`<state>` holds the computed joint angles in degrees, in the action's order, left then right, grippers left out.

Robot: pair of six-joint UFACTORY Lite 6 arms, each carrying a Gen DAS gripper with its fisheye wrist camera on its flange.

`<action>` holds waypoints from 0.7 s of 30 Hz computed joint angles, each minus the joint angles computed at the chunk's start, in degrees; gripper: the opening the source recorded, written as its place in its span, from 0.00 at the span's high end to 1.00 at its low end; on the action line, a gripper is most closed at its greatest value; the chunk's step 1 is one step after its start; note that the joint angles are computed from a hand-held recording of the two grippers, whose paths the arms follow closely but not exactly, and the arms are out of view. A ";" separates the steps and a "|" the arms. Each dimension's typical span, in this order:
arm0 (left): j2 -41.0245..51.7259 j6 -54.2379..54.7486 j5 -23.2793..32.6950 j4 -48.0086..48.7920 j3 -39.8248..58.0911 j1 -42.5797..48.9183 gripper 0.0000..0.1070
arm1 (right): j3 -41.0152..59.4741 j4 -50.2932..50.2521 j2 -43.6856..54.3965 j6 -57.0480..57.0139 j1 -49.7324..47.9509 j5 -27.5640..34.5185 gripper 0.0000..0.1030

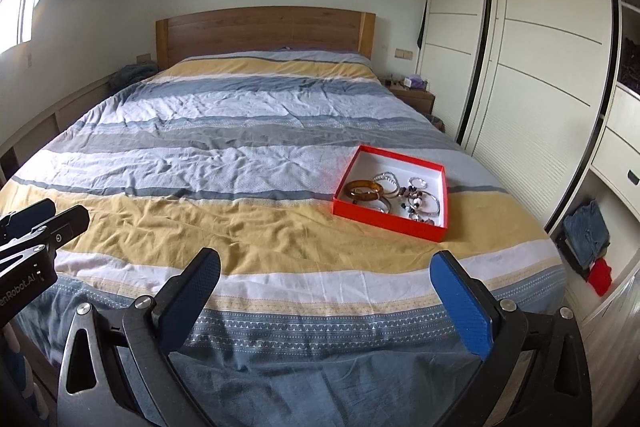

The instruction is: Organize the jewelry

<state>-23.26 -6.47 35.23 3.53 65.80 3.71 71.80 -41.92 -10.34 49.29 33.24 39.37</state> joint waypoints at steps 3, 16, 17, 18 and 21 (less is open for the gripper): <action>-0.53 -2.30 0.34 2.20 -0.50 -0.76 0.51 | -0.72 -1.02 -1.06 0.45 0.84 -0.01 0.00; -2.26 -7.94 0.52 7.31 -1.53 -3.58 0.51 | -2.46 -6.40 -4.92 3.20 3.51 -0.01 0.00; -2.36 -8.48 0.53 7.85 -1.59 -3.82 0.51 | -2.53 -6.74 -5.10 3.36 3.53 -0.08 0.00; -2.38 -8.90 0.47 8.23 -1.61 -3.97 0.51 | -2.63 -7.01 -5.23 3.52 3.58 -0.12 0.00; -2.43 -9.54 0.27 8.70 -1.74 -4.08 0.51 | -2.84 -7.75 -5.48 4.01 3.77 -0.34 0.00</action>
<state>-25.69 -16.01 35.49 12.23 64.06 -0.37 68.96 -49.68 -15.82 53.30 37.02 39.03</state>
